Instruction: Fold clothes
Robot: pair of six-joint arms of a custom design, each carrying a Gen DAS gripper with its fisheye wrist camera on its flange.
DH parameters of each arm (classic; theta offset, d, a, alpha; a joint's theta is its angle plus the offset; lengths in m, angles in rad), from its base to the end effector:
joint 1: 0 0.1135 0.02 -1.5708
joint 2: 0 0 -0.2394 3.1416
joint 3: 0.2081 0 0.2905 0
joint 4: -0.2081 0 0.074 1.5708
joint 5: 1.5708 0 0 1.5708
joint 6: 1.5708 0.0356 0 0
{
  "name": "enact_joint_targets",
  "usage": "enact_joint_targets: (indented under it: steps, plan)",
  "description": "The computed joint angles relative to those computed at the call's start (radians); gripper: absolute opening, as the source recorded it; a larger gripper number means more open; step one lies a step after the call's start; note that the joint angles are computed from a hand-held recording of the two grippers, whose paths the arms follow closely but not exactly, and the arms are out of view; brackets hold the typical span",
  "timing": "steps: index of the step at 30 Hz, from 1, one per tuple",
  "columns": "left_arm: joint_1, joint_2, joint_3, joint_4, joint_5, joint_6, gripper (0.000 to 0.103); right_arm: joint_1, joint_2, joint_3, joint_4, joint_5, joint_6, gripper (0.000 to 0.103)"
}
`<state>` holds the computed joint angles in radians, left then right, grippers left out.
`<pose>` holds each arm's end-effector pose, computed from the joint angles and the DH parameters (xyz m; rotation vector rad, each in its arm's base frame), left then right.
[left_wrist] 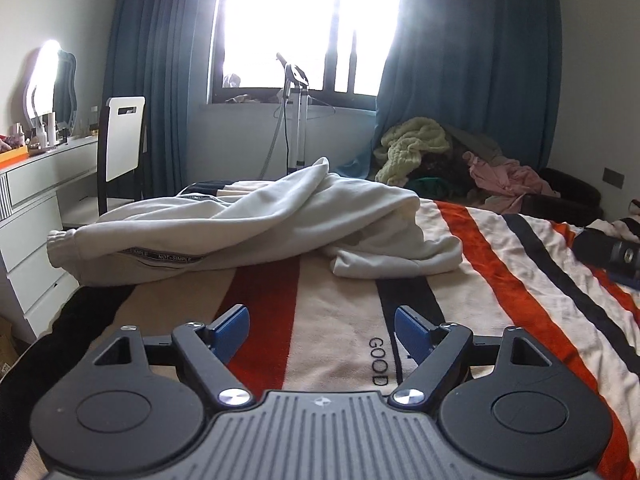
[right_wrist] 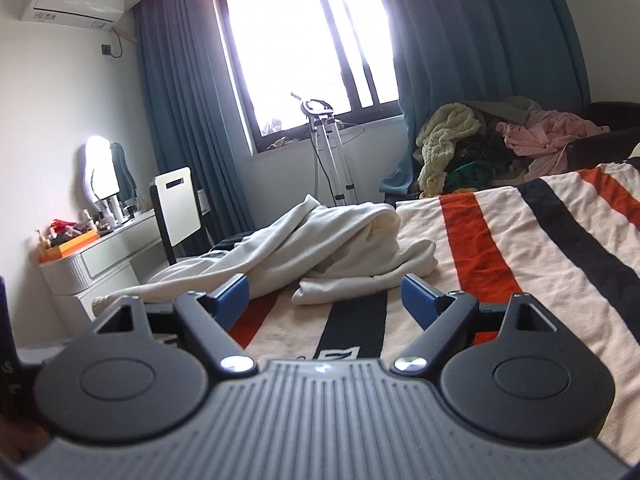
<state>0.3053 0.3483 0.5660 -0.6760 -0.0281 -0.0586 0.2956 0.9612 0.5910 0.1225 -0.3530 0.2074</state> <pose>0.1502 0.0484 0.2667 -0.3855 1.9969 0.1839 0.2583 0.0915 0.2366 -0.3359 1.8246 0.6735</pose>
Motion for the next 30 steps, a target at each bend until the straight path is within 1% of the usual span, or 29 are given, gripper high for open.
enact_joint_targets:
  steps: [2,4,6,8,10,12,15,16,18,20,21,23,25,26,28,30]
  plan:
    - [-0.016,0.014,-0.002,0.009,-0.025,0.006,0.082,-0.007,0.020,0.035,-0.016,-0.009,0.023,0.085]
    - [-0.018,0.033,0.000,0.017,-0.038,0.021,0.082,-0.027,0.047,0.091,-0.049,-0.042,0.072,0.085]
    - [-0.010,0.067,0.012,0.030,-0.041,0.017,0.082,-0.056,0.062,0.136,-0.066,-0.076,0.095,0.085]
    - [0.008,0.132,0.037,0.057,-0.019,0.022,0.082,-0.086,0.085,0.187,-0.096,-0.097,0.069,0.085]
    - [0.011,0.234,0.075,0.105,-0.016,0.040,0.082,-0.108,0.130,0.244,-0.128,-0.083,0.029,0.085]
    - [0.011,0.375,0.128,0.170,-0.013,0.054,0.083,-0.127,0.176,0.301,-0.160,-0.063,-0.011,0.085]
    - [-0.001,0.637,0.239,0.288,-0.037,0.083,0.083,-0.152,0.255,0.331,-0.147,-0.029,0.010,0.085]
    - [-0.005,0.726,0.273,0.347,-0.050,0.102,0.083,-0.161,0.287,0.337,-0.148,-0.055,0.033,0.085]
    - [-0.010,0.892,0.318,0.511,-0.071,0.129,0.083,-0.180,0.355,0.354,-0.156,-0.120,0.078,0.086]
    - [-0.026,1.092,0.432,0.602,-0.145,0.115,0.081,-0.199,0.428,0.377,-0.166,-0.186,0.118,0.086]
    - [-0.037,1.195,0.512,0.641,-0.201,0.112,0.079,-0.202,0.461,0.381,-0.156,-0.222,0.126,0.086]
    - [-0.055,1.393,0.701,0.699,-0.310,0.121,0.077,-0.184,0.507,0.370,-0.093,-0.210,0.099,0.085]
    - [-0.062,1.582,0.922,0.731,-0.359,0.162,0.078,-0.151,0.568,0.381,-0.041,-0.140,0.052,0.085]
    - [-0.063,1.676,1.048,0.719,-0.374,0.183,0.078,-0.139,0.609,0.400,-0.020,-0.116,0.043,0.085]
    - [-0.057,1.862,1.299,0.689,-0.377,0.241,0.078,-0.132,0.702,0.458,0.012,-0.110,0.068,0.085]
    - [-0.049,2.026,1.551,0.590,-0.375,0.247,0.078,-0.127,0.796,0.524,0.036,-0.109,0.095,0.085]
